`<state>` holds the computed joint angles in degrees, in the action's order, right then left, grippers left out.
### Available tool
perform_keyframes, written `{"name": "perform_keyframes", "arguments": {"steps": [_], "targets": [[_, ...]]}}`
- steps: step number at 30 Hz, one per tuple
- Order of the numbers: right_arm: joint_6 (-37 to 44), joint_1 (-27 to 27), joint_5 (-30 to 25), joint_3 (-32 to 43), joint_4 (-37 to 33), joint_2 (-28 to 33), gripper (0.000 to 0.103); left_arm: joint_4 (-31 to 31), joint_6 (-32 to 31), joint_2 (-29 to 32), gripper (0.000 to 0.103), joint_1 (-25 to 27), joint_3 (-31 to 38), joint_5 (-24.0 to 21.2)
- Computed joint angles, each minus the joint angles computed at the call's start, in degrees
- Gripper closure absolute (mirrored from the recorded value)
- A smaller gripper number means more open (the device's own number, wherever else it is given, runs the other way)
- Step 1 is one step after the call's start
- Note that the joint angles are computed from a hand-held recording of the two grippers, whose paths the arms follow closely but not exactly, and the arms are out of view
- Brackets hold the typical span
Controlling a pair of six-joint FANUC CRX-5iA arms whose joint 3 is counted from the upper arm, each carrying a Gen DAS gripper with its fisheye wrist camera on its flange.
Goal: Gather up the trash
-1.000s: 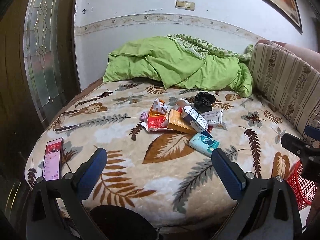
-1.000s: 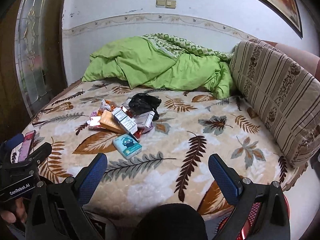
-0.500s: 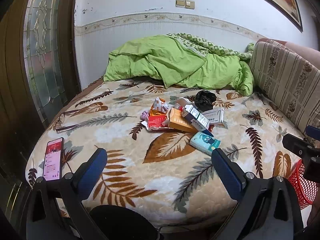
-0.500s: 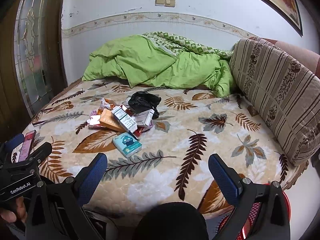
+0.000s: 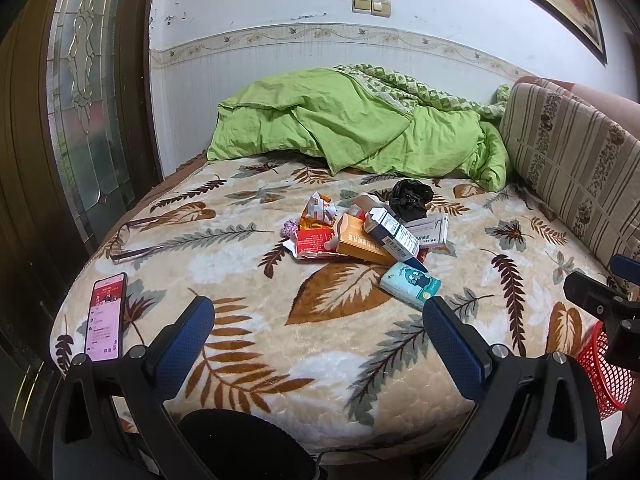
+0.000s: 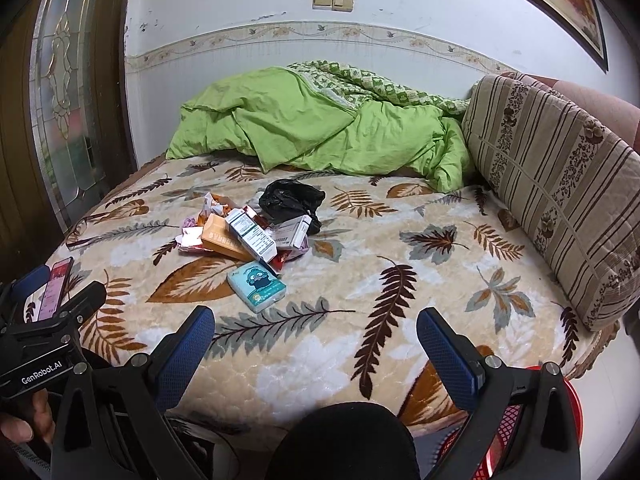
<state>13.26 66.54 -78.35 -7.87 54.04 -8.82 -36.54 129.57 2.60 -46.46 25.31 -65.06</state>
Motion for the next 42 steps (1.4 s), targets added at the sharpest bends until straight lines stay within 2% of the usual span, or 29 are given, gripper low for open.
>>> {"name": "perform_keyframes", "arguments": {"steps": [17,28,32,37,42], "targets": [[0.3,0.0,0.5,0.0,-1.3,-0.1,0.001,0.5,-0.6,0.0,0.000,0.2,0.2,-0.2],[2.6,-1.9,4.2,-0.2,-6.0,-1.0,0.001,2.7,0.0,-0.1,0.000,1.1,-0.9,-0.9],[7.4,-3.9,8.1,1.0,-11.0,-0.6,0.001,5.7,-1.8,0.7,0.000,3.1,0.4,-1.1],[15.8,-6.7,12.2,3.0,-16.3,1.4,0.001,12.9,-5.3,1.2,0.000,7.8,0.5,0.2],[26.4,-12.9,17.2,7.6,-26.7,4.8,0.001,19.0,-10.8,2.7,0.000,12.3,1.3,0.8]]}}
